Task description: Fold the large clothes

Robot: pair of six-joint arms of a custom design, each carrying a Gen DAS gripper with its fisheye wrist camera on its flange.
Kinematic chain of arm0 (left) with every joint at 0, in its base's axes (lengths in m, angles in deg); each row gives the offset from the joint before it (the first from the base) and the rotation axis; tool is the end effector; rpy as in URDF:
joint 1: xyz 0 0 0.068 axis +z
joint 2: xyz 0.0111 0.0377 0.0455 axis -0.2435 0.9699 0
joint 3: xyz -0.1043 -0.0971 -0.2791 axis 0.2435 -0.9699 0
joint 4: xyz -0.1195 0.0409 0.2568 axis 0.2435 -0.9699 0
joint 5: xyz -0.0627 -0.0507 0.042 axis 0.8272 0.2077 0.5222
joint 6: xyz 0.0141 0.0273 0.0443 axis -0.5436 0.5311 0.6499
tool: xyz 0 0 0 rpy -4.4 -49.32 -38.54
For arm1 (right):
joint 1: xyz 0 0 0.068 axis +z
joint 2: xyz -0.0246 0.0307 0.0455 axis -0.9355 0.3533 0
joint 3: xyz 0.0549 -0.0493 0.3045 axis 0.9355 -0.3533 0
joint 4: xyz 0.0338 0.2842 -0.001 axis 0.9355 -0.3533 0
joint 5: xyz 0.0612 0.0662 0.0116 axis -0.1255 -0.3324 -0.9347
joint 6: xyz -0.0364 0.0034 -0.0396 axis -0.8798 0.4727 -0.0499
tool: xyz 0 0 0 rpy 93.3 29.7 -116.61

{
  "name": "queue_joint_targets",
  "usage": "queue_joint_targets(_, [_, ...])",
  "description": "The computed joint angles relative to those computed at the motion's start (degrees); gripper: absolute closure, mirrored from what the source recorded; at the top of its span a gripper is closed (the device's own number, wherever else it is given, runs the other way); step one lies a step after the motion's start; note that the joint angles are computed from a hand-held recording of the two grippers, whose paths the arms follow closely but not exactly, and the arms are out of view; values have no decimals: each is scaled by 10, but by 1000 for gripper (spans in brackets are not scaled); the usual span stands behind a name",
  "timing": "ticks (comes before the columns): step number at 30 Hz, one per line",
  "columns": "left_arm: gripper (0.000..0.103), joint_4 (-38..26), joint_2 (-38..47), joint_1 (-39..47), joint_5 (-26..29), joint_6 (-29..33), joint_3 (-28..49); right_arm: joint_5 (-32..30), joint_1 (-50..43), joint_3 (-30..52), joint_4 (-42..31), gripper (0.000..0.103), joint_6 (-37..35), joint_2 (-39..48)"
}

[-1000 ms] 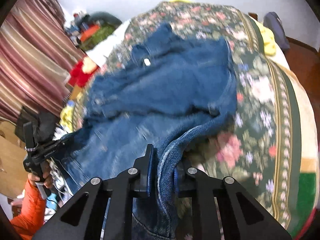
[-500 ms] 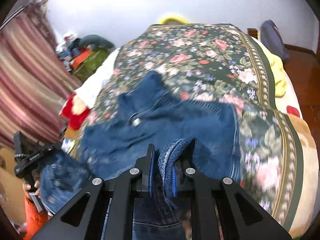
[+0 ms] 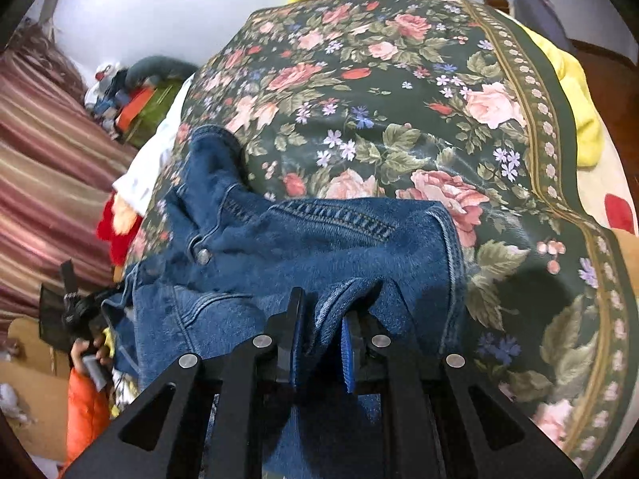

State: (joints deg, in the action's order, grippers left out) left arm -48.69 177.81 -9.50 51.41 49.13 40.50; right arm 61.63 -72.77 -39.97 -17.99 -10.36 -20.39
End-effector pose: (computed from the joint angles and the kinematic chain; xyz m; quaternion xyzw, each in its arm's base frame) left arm 0.4320 0.0278 0.1819 0.0357 0.9704 -0.0727 0.2274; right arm 0.2070 -0.0002 0.2042 0.2208 0.9223 0.2251 0.2235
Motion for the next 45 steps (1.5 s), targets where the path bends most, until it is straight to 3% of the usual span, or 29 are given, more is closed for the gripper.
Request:
queue_joint_targets(4, [96,4,-55,2,-3,32,-35,-32,-24,9,-61,91,-15,-57])
queue_joint_targets(7, [77,13,-114,3,-11,78,-79,-28,-26,18,-110,91,-29,-99])
queue_joint_targets(11, [51,24,-204,1,-7,149,-150,41,-65,35,-184,91,-27,-179])
queue_joint_targets(16, [44,13,-304,-10,-1,207,-223,40,-113,51,-273,91,-83,-222])
queue_joint_targets(18, [41,-1,-328,-14,9,210,-237,84,-51,54,-305,91,-68,-248])
queue_joint_targets(22, [36,-12,-368,-30,15,210,-265,205,165,55,-338,91,27,-287])
queue_joint_targets(26, [29,-7,-377,-50,11,201,-286,280,349,46,-306,91,147,-265])
queue_joint_targets(31, [29,8,-327,-76,-14,179,-300,282,423,26,-219,91,180,-177])
queue_joint_targets(34, [29,22,-286,-99,-26,175,-307,251,430,13,-148,91,175,-105])
queue_joint_targets(39, [27,97,-238,-151,-63,176,-318,265,440,35,-84,91,142,0])
queue_joint_targets(43, [27,76,-185,-175,-78,171,-244,240,385,74,-57,91,78,54])
queue_joint_targets(45, [27,97,-163,-184,-102,168,-206,255,352,97,-48,91,52,75])
